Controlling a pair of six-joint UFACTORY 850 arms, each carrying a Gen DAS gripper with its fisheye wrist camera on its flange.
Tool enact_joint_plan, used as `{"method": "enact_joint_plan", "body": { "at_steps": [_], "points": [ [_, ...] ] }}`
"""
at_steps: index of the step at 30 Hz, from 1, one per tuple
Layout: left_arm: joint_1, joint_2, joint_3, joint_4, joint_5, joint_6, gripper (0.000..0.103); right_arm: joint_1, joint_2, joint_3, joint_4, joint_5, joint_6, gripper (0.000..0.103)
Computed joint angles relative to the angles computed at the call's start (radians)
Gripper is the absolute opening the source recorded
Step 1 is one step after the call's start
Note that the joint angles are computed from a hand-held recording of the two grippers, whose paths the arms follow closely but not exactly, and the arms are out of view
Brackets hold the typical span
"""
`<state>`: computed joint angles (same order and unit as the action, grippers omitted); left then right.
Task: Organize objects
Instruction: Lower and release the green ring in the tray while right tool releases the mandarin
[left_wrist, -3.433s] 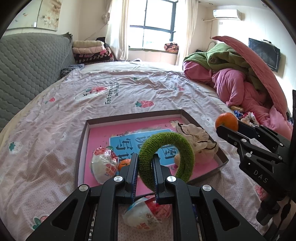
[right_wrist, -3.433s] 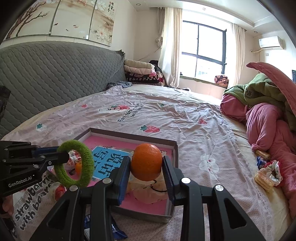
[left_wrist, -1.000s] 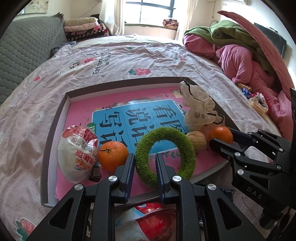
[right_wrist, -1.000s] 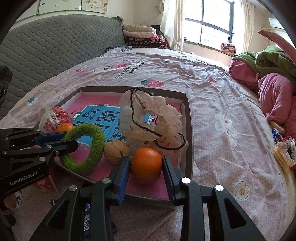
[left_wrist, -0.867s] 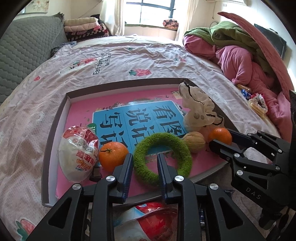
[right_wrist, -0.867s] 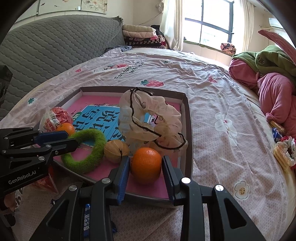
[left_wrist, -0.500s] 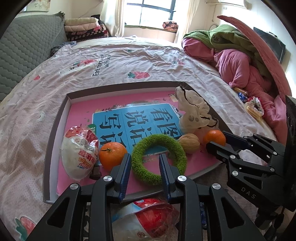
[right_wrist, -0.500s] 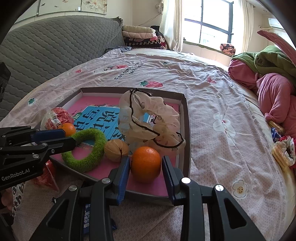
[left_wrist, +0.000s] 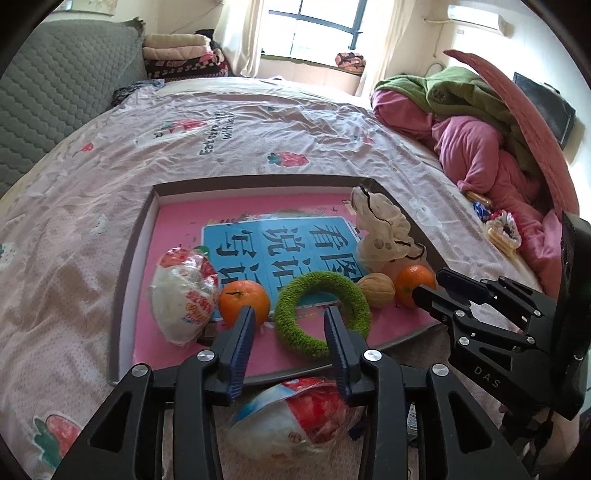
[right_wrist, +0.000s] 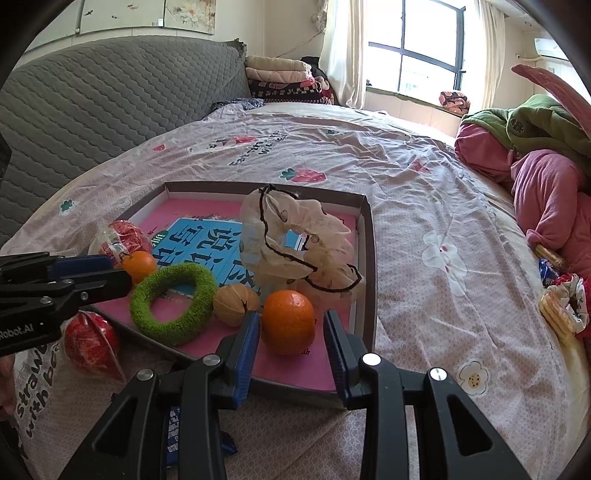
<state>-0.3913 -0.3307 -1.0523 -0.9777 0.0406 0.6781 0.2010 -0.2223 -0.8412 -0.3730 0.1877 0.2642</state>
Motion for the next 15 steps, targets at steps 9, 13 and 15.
{"method": "enact_joint_plan", "body": {
  "at_steps": [9, 13, 15],
  "points": [
    [-0.007, 0.034, 0.030, -0.079, 0.020, 0.065, 0.041, 0.003, 0.041, 0.028, 0.033, 0.042, -0.039, 0.036],
    [-0.018, 0.046, 0.040, -0.143, 0.032, 0.134, 0.045, -0.001, 0.055, 0.039, 0.019, 0.060, -0.020, 0.037],
    [-0.023, 0.054, 0.048, -0.064, 0.036, 0.049, 0.049, -0.002, 0.066, 0.048, 0.013, 0.077, -0.009, 0.042]
  ]
}}
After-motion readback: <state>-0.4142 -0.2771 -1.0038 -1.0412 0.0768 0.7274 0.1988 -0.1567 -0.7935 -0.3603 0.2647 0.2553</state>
